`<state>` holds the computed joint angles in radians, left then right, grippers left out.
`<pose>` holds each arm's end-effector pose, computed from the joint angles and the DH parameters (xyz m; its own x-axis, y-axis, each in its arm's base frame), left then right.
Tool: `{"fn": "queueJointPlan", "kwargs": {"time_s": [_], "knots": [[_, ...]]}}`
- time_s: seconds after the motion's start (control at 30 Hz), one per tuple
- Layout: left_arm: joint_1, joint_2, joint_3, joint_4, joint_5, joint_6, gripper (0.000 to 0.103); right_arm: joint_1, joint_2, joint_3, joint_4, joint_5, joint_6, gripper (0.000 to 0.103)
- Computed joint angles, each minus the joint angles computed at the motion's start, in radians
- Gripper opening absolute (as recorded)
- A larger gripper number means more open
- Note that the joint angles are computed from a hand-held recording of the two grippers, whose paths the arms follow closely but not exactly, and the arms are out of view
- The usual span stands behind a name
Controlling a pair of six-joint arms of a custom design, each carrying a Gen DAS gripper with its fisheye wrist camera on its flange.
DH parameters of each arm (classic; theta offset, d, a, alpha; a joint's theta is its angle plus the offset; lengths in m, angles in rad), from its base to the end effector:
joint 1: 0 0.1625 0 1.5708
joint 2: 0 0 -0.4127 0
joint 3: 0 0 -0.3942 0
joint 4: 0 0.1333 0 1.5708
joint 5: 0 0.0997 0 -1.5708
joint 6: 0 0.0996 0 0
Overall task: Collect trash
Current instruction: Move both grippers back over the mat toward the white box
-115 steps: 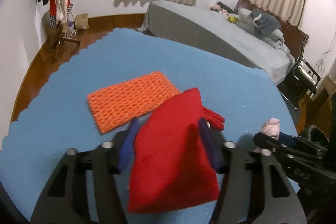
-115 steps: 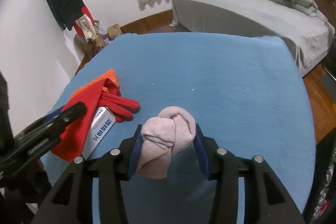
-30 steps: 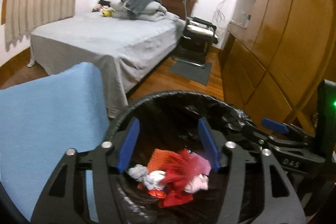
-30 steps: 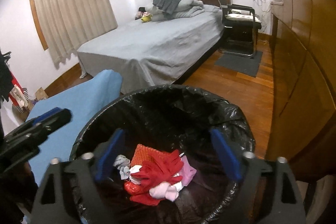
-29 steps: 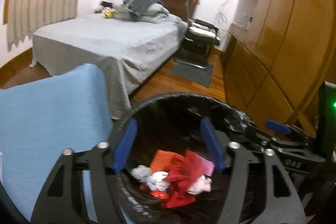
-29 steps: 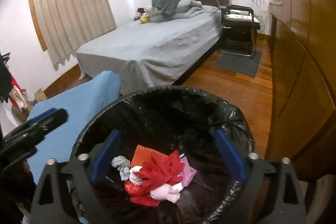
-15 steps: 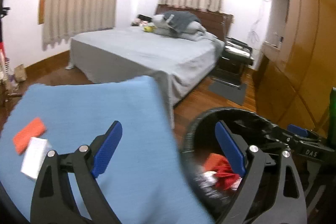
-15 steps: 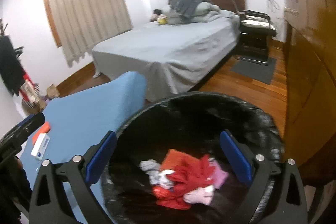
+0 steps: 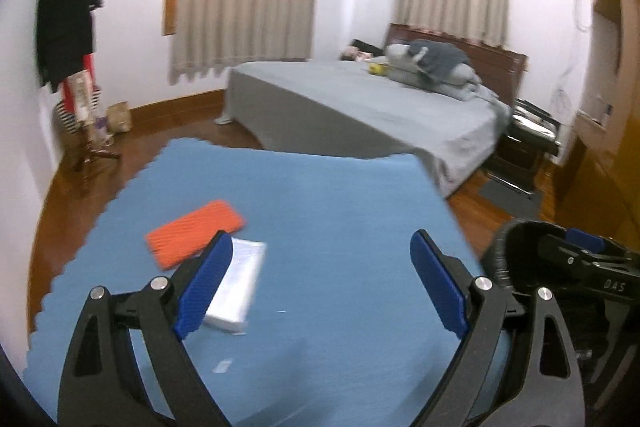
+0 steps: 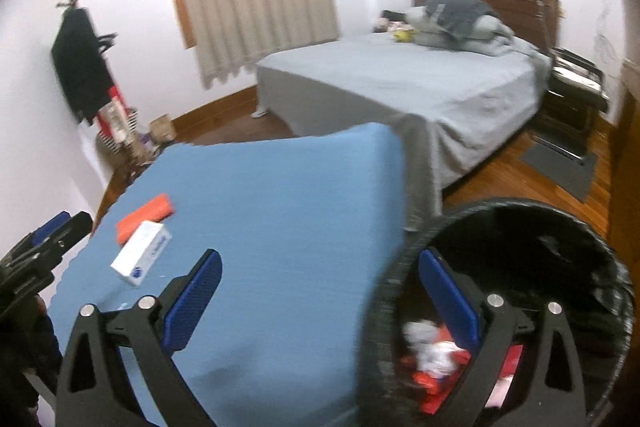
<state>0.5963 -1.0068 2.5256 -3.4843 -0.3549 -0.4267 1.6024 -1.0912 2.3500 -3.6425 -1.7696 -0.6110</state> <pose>-0.1593 -0.3821 0.1240 -0.7654 -0.1371 -0.6288 0.4911 0.5071 -0.7083 0.1278 -0.4471 0.1588 -0.7938 -0.3021 0.5279 -0.5825 0.6272 -0.5170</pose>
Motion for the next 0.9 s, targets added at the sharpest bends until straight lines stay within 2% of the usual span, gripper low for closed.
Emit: {"fn": "queueJointPlan", "kwargs": {"time_s": [0.17,0.33,0.43,0.53,0.9], "knots": [[0.024,-0.153,0.091,0.153,0.062,-0.121,0.088,0.088,0.112,-0.042,0.003,-0.01,0.006,0.097],[0.061,-0.304,0.158,0.33,0.094,-0.24,0.088,0.14,0.222,-0.086,-0.007,-0.017,0.017,0.097],[0.097,-0.361,0.177,0.371,0.101,-0.249,0.088,0.162,0.289,-0.113,-0.012,-0.022,0.03,0.097],[0.137,-0.378,0.188,0.346,0.099,-0.218,0.088,0.183,0.356,-0.15,0.0,-0.028,0.062,0.097],[0.282,-0.383,0.195,0.101,0.058,0.001,0.088,0.267,0.545,-0.272,0.025,-0.094,0.138,0.097]]}}
